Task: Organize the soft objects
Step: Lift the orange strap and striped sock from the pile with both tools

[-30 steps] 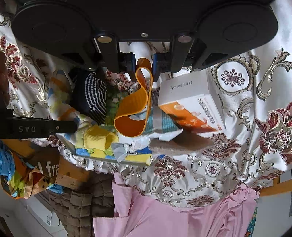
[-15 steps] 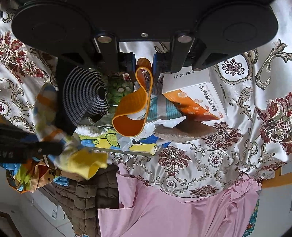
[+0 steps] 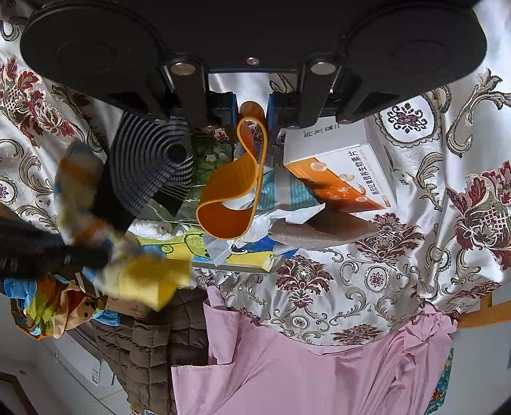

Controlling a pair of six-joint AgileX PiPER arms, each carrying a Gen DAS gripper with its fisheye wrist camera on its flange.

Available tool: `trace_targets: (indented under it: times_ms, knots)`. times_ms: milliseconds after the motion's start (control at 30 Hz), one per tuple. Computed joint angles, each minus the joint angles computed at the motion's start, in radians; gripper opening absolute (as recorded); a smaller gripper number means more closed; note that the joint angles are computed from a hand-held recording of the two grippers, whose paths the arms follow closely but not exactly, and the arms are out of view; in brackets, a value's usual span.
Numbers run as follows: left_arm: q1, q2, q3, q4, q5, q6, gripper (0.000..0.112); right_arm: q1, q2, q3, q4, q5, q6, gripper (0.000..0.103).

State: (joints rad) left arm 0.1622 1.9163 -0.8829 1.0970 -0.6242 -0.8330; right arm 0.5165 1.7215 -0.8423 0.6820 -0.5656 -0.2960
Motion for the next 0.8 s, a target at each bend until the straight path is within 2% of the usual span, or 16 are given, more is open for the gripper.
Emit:
trace_targets:
  times_ms: [167,300,367,467,500,567,600,633,800]
  knots:
    - [0.001,-0.005,0.003,0.000,-0.006,-0.003,0.018,-0.028,0.014,-0.011,-0.011,0.054,0.031,0.031]
    - [-0.002,-0.010,0.016,-0.015,-0.037,0.036,0.018,-0.019,0.011,-0.009,0.018,0.029,-0.012,0.021]
    - [-0.006,-0.008,0.017,-0.008,-0.040,0.044,0.018,-0.028,0.022,-0.023,0.038,0.058,-0.041,0.018]
    - [-0.010,0.000,0.006,0.011,-0.028,0.023,0.018,-0.058,0.046,-0.063,0.039,0.174,-0.061,0.019]
    - [-0.011,0.002,0.003,0.012,-0.020,0.016,0.018,-0.060,0.056,-0.074,0.057,0.196,-0.080,0.022]
    - [-0.011,0.005,-0.005,0.016,-0.002,-0.006,0.018,-0.053,0.076,-0.097,0.138,0.229,-0.180,0.034]
    - [-0.011,0.005,-0.008,0.018,0.006,-0.017,0.018,-0.042,0.087,-0.105,0.194,0.225,-0.248,0.044]
    - [-0.012,0.006,-0.011,0.018,0.015,-0.027,0.018,-0.028,0.099,-0.112,0.243,0.213,-0.309,0.048]
    - [-0.009,0.011,-0.024,0.028,0.035,-0.064,0.018,0.027,0.179,-0.181,0.452,0.181,-0.589,0.054]
